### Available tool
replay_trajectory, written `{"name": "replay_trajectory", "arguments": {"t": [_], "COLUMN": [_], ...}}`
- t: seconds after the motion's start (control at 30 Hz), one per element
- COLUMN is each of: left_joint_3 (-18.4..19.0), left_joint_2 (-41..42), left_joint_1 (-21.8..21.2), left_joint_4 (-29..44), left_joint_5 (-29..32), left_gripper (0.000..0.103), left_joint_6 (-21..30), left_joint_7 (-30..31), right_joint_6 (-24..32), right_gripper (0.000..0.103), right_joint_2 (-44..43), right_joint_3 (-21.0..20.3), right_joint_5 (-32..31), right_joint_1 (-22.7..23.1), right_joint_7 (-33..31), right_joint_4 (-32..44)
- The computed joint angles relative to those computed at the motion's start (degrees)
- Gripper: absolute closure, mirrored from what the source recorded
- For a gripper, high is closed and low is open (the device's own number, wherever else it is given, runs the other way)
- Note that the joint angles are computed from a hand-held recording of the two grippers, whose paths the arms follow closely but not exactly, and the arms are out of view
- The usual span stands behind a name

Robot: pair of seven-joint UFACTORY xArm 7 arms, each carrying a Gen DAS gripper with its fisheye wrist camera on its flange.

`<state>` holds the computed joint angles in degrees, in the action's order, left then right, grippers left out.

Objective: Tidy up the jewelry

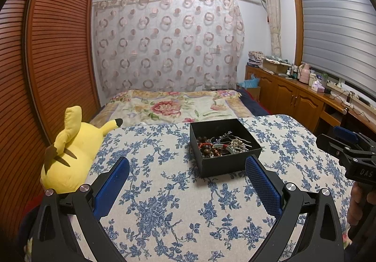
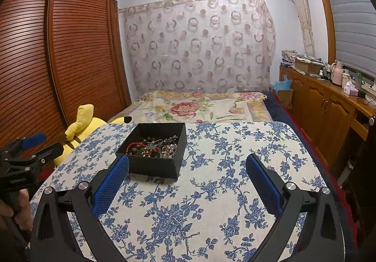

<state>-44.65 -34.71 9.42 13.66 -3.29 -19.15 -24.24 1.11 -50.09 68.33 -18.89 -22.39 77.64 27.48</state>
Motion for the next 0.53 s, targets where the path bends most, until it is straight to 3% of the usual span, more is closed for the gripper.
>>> {"name": "replay_trajectory", "arguments": {"t": [0.53], "left_joint_3": [0.1], "left_joint_2": [-0.4], "left_joint_1": [-0.1], "left_joint_4": [0.6], "left_joint_5": [0.5], "left_gripper": [0.008], "left_joint_6": [1.2], "left_joint_7": [-0.6], "right_joint_6": [0.0], "right_gripper": [0.003], "right_joint_2": [0.1], "right_joint_3": [0.2], "right_joint_5": [0.0], "right_joint_1": [-0.1], "right_joint_7": [0.1], "right_joint_4": [0.1]}}
